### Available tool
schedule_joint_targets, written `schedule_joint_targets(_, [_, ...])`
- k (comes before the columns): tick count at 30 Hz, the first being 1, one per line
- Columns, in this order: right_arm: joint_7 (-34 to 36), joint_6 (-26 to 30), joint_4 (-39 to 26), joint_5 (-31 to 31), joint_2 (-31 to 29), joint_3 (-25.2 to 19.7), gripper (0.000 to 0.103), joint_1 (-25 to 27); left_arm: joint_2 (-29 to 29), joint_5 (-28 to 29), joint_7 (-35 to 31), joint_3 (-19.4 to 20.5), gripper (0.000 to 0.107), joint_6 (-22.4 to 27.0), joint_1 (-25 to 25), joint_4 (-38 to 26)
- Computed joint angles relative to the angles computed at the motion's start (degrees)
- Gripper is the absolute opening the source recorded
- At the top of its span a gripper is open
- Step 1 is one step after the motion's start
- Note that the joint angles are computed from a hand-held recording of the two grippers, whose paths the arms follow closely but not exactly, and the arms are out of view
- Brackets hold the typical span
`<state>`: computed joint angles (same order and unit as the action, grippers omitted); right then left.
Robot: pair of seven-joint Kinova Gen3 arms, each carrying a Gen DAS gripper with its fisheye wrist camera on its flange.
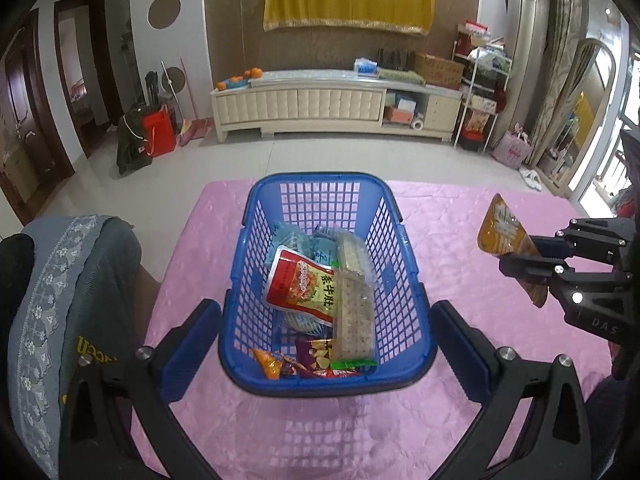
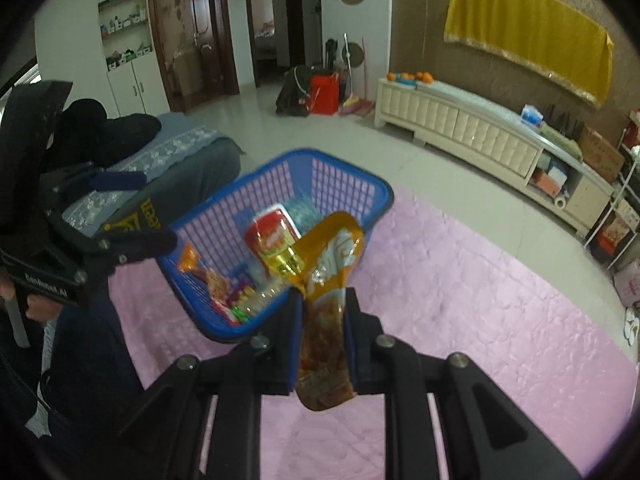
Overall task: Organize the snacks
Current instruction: 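Grasp the yellow snack pouch with the right tool and lift it, then lower the yellow pouch into the basket and open the right tool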
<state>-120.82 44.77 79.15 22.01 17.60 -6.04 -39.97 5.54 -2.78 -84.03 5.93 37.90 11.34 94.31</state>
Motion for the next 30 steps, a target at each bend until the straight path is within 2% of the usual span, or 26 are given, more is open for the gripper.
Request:
schedule_joint_targets(7, [-4.92,0.46,-2.2,4.2,0.5,0.86,0.024,-3.69,-4.07,3.85,-4.32,-0.65,0.103,-1.96,-2.32,3.25])
schedule_joint_targets(12, [-4.52,1.27,-6.0,4.48,2.81,0.62,0.024,-4.68,-5.85,6.09,-7.09,-1.6,0.103,-2.97,-4.13,5.06])
schedule_joint_targets(21, [1.98,4.27,-15.63,-0.1,9.64,0.91,0.024,-5.24,-6.32,10.94,-12.11,-3.41,0.103,-3.64,-7.49,6.76])
schedule_joint_targets(30, [5.99,7.68,-22.28,-5.07,15.46,2.2,0.025,-5.62,-4.44,16.74,-17.43,-4.79,0.103,-3.21,-10.96,7.25])
